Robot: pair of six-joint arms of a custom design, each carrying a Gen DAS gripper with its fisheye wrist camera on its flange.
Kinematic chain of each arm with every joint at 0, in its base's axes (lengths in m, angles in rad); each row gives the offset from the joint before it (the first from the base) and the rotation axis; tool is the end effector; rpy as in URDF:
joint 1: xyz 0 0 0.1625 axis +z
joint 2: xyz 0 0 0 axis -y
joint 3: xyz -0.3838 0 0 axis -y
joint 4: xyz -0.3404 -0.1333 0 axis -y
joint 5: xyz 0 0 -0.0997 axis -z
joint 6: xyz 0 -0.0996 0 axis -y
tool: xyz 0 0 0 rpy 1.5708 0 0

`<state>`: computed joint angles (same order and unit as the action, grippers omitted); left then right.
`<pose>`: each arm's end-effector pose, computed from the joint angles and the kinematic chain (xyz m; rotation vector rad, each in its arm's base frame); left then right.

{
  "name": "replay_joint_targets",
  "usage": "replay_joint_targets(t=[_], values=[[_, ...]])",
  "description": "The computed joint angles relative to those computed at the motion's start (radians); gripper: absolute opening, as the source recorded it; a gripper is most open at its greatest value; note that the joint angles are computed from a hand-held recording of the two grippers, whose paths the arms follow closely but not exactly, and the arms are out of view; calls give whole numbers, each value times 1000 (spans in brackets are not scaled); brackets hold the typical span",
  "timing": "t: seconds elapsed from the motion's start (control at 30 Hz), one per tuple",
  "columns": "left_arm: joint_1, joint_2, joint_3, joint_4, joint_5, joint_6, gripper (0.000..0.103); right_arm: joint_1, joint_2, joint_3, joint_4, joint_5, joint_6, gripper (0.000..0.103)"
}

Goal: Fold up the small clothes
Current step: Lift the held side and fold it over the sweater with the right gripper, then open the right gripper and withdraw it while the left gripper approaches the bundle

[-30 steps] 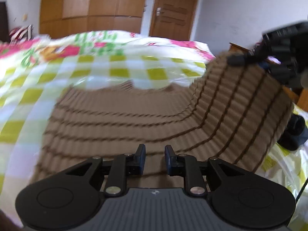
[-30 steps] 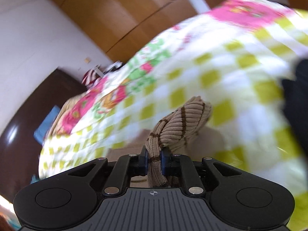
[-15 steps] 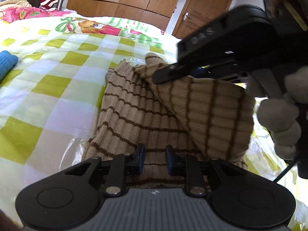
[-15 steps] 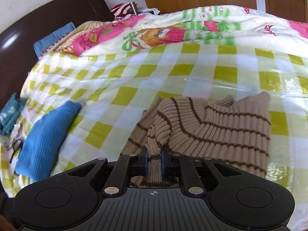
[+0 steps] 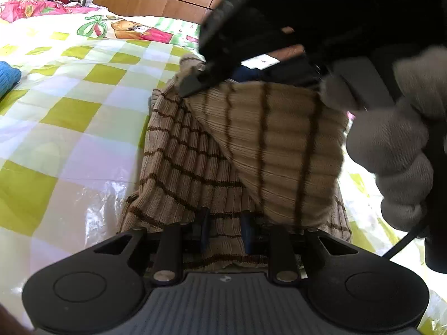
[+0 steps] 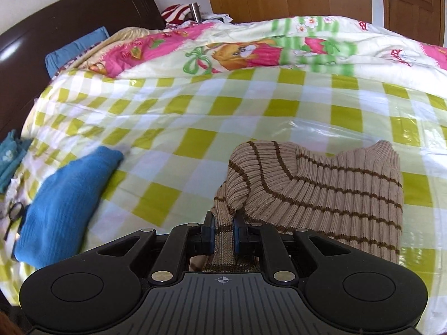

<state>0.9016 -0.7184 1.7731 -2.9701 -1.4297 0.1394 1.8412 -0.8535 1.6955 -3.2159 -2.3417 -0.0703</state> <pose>-0.2468 -0.5495 0.0599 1.1632 2.8137 -0.5677 0.2218 -0.5608 0.2199 -0.0006 -2.2881 1.0441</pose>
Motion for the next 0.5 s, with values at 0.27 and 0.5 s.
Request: replay_joint_targets(t=[0.27, 0.5], values=[[6, -46, 36, 6, -12, -34, 40, -9, -4, 4, 81, 31, 100, 27], [-12, -196, 173, -23, 78, -57, 42, 35, -121, 131, 4, 127, 55, 30]])
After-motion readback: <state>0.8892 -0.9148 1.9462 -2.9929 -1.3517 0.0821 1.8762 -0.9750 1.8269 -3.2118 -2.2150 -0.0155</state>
